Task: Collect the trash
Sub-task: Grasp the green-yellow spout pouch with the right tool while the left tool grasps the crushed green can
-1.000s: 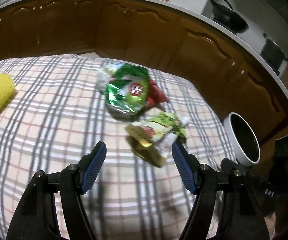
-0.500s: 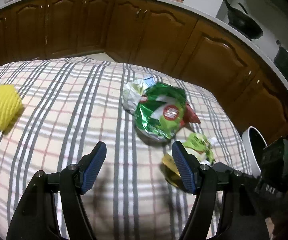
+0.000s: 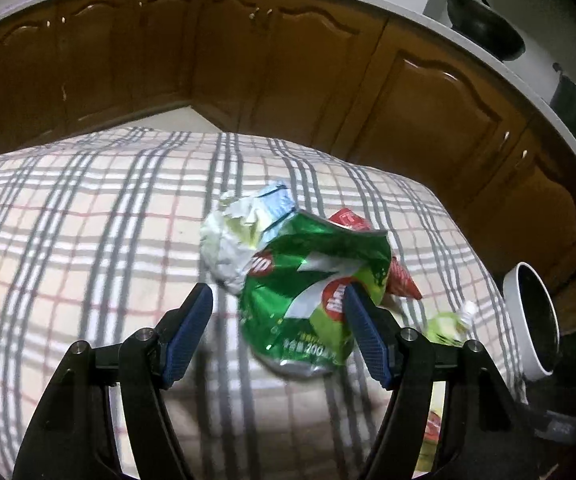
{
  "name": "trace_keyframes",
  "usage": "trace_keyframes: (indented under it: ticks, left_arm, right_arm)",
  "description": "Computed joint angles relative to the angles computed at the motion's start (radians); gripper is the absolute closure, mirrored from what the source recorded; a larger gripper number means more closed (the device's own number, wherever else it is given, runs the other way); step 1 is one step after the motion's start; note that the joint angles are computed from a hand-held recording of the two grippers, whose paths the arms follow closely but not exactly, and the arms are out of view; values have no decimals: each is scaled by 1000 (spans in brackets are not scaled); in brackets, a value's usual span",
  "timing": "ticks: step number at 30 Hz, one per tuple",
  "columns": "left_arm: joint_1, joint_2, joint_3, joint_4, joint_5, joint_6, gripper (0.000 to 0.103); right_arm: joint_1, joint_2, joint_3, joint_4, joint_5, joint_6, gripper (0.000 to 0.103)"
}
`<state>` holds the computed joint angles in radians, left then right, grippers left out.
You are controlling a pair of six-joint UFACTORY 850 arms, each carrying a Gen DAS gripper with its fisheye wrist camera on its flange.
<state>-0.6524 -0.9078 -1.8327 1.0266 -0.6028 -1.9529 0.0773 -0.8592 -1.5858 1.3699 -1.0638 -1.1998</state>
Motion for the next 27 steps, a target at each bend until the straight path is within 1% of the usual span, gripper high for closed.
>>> trace_keyframes:
  ticks: [2,4,5,6,7,9,10,12,13,17,22,25,26,27]
  left_arm:
    - [-1,-11,-18,5,3,5,34]
    - [-8,-27,-46,-3,-14,35,34]
    - [-13,-37,-68,-17,-25,69,36]
    - [-17,-45,-81,-20,-30,83,44]
    - [-24,-55,-102,-32,-32,115,49]
    - [-32,-70,-133,-69,-25,177,82]
    - [-34,-76,-143,-85,-17,200,88]
    - [-51,-84,-163,-89,-24,219,94]
    - [-62,-86,-169,-83,-31,223,95]
    - [-92,-78,-164,-70,-20,227,97]
    - [-128,-68,-160,-48,-12,217,98]
    - [-139,-87,-189,-75,-43,240,97]
    - [-141,-95,-200,-88,-49,250,93]
    - [-141,-110,-223,-113,-64,269,84]
  right_arm:
    - [-18,19,22,-2,15,-27,99]
    - [-35,43,48,-4,36,-61,99]
    - [-42,55,61,-3,47,-79,99]
    - [-48,65,74,-1,55,-95,99]
    - [-55,75,84,1,63,-110,99]
    - [-69,91,101,5,73,-136,99]
    - [-72,97,104,6,79,-142,99]
    - [-82,114,124,15,91,-165,99]
    - [-85,117,129,19,92,-169,99]
    - [-98,132,148,33,96,-192,99]
    - [-117,153,175,40,110,-242,99]
    - [-123,166,190,45,120,-257,99]
    - [-126,167,193,46,122,-259,99]
    - [-128,167,194,44,125,-261,99]
